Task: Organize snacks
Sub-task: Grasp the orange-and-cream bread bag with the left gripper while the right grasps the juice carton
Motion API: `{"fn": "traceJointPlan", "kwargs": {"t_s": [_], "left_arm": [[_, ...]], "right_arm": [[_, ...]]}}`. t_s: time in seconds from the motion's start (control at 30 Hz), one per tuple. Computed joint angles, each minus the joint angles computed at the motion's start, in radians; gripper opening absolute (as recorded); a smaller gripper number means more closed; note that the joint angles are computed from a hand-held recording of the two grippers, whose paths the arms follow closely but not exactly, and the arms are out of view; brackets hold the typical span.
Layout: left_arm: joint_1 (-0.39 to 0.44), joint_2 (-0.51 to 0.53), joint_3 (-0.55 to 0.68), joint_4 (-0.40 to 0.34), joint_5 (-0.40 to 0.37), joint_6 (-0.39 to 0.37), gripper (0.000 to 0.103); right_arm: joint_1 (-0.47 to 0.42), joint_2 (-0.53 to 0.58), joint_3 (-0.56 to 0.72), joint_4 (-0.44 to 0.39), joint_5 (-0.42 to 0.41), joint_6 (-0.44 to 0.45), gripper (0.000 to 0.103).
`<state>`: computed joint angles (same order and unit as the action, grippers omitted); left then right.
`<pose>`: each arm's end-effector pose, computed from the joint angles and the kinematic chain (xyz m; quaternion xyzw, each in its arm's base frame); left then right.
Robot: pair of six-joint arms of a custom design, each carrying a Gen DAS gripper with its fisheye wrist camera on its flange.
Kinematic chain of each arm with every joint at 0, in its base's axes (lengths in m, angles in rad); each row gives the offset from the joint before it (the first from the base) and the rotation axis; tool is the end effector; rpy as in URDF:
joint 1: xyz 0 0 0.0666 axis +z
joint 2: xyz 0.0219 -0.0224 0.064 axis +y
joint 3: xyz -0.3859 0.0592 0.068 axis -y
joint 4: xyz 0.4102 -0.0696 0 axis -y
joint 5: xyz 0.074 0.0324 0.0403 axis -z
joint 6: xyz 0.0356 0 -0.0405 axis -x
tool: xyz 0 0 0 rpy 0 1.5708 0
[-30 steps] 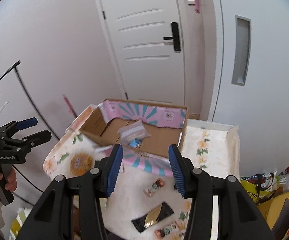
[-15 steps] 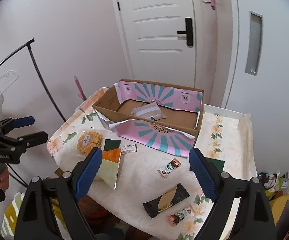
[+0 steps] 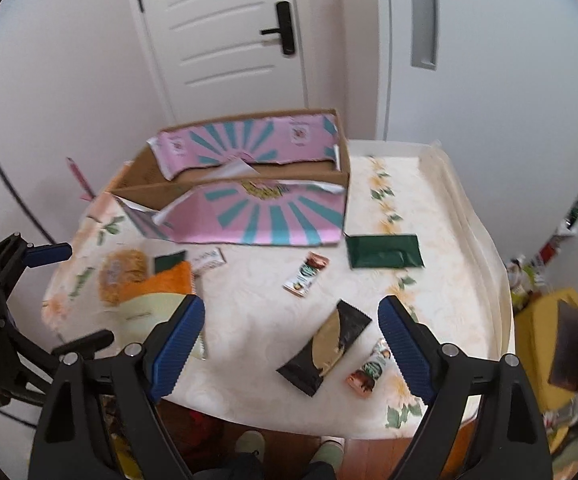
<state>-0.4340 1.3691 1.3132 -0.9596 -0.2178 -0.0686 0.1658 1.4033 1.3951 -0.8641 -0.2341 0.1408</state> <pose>0.4367 -0.1944 0.4069 0.2089 0.9334 0.0533 0.2869 0.4963 0.0910 0.4358 -0.1820 0.9162 0.1140 0.3385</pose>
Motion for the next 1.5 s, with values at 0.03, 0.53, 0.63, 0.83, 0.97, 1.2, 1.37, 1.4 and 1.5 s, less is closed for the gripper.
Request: {"fn": "traceJointPlan", "kwargs": {"t_s": [0.03, 0.53, 0.63, 0.83, 0.97, 1.2, 1.37, 1.4, 1.5], "left_arm": [[0.003, 0.009, -0.003, 0.004, 0.010, -0.032, 0.103], [0.054, 0.122, -0.010, 0.035, 0.151, -0.265, 0.102], [0.059, 0.140, -0.001, 0.036, 0.166, -0.275, 0.099], [0.071, 0.170, 0.020, 0.027, 0.203, -0.273, 0.085], [0.075, 0.175, 0.024, 0.038, 0.222, -0.270, 0.079], [0.087, 0.189, 0.045, 0.032, 0.250, -0.256, 0.068], [0.099, 0.184, 0.051, 0.033, 0.262, -0.241, 0.067], [0.100, 0.184, 0.054, 0.032, 0.263, -0.237, 0.067], [0.102, 0.176, 0.056, 0.032, 0.264, -0.225, 0.066]], "right_arm": [[0.009, -0.001, -0.011, 0.011, 0.025, -0.015, 0.086], [0.072, 0.120, -0.039, 0.141, 0.202, -0.225, 0.086], [0.075, 0.159, -0.022, 0.177, 0.221, -0.248, 0.086], [0.092, 0.225, 0.008, 0.222, 0.244, -0.271, 0.066], [0.106, 0.253, 0.020, 0.241, 0.285, -0.270, 0.058], [0.120, 0.269, 0.026, 0.263, 0.328, -0.256, 0.022], [0.116, 0.269, 0.022, 0.278, 0.304, -0.261, 0.020], [0.114, 0.268, 0.019, 0.282, 0.299, -0.260, 0.020], [0.117, 0.254, 0.009, 0.290, 0.291, -0.250, 0.020]]}}
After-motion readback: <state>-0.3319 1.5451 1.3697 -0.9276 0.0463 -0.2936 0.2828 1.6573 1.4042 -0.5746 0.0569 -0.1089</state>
